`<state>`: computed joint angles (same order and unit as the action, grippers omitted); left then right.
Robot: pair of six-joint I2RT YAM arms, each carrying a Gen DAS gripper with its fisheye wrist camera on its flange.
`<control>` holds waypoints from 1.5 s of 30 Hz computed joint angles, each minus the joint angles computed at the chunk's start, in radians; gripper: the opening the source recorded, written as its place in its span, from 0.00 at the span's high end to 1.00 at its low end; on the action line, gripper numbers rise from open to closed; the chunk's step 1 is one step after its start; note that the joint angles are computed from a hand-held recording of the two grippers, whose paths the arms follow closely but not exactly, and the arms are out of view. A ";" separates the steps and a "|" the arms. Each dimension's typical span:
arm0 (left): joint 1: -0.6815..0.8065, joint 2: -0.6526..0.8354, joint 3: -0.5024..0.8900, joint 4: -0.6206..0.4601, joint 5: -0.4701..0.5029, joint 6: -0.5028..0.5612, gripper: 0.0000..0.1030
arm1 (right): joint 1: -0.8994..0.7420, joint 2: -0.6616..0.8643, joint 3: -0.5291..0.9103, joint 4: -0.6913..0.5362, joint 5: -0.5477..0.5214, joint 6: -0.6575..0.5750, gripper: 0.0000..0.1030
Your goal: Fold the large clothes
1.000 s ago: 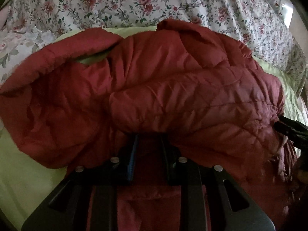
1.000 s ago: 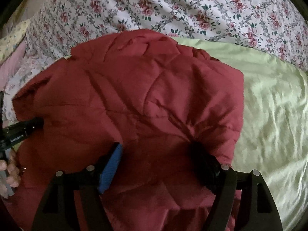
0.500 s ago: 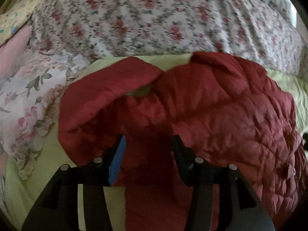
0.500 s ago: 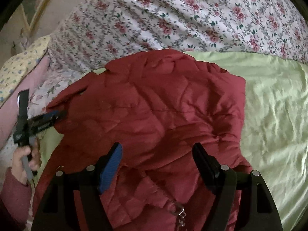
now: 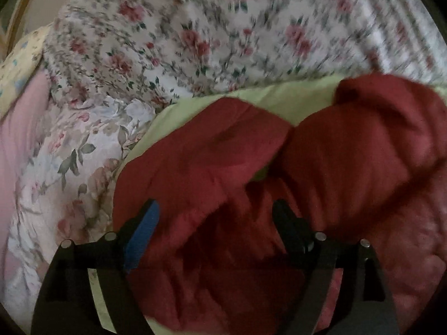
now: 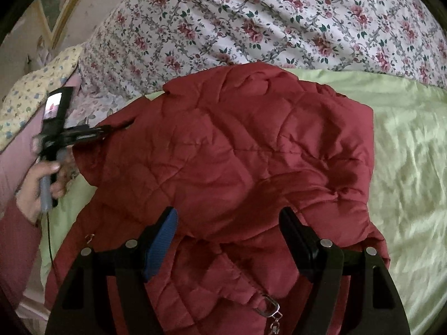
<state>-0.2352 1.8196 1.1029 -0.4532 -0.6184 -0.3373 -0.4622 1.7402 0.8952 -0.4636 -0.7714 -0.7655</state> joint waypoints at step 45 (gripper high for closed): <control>-0.503 -0.170 -0.218 0.381 0.167 -0.442 0.91 | -0.157 0.373 0.458 -0.671 -0.332 -0.185 0.24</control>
